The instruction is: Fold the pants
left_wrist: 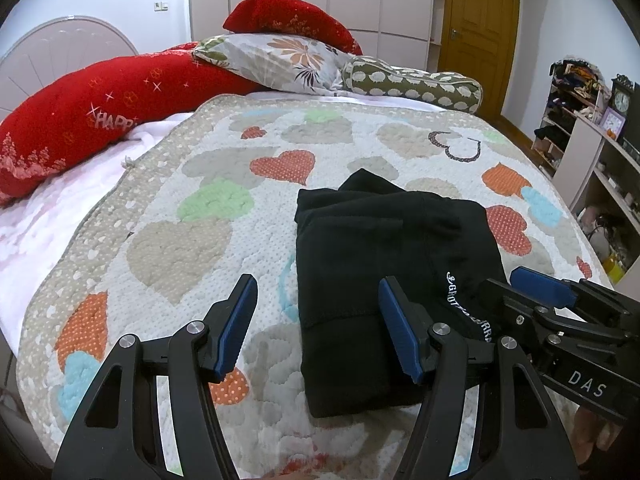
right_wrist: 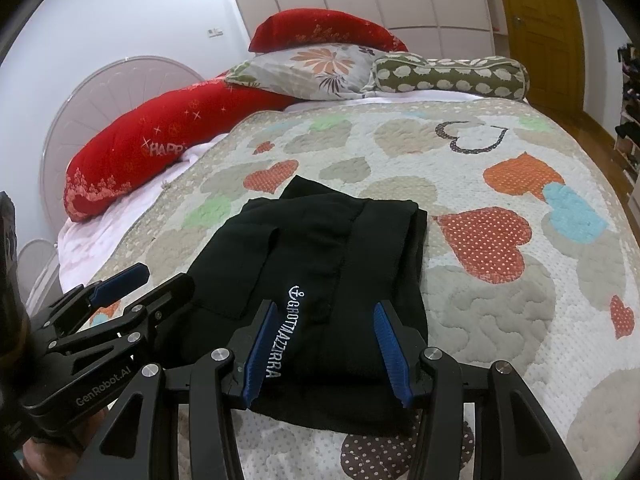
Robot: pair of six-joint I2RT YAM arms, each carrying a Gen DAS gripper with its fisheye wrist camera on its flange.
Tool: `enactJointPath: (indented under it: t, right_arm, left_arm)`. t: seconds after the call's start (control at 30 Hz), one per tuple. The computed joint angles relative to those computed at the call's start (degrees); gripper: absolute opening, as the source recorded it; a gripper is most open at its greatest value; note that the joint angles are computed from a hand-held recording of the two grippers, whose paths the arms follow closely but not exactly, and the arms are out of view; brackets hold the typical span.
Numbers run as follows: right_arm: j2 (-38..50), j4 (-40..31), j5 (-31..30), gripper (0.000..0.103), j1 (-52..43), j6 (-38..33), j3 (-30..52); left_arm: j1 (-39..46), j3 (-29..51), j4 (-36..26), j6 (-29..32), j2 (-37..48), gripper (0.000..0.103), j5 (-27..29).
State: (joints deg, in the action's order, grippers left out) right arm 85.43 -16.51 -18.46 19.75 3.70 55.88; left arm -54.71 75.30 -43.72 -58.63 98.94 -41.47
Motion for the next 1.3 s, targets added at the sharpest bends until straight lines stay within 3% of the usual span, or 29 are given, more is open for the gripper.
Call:
enactJointPath:
  t: [1.3]
  right_arm:
    - [4.57, -0.1, 1.05, 0.049, 1.47, 0.6, 3.7]
  left_arm:
    - [2.03, -0.87, 1.84, 2.15, 0.2, 0.063, 1.57]
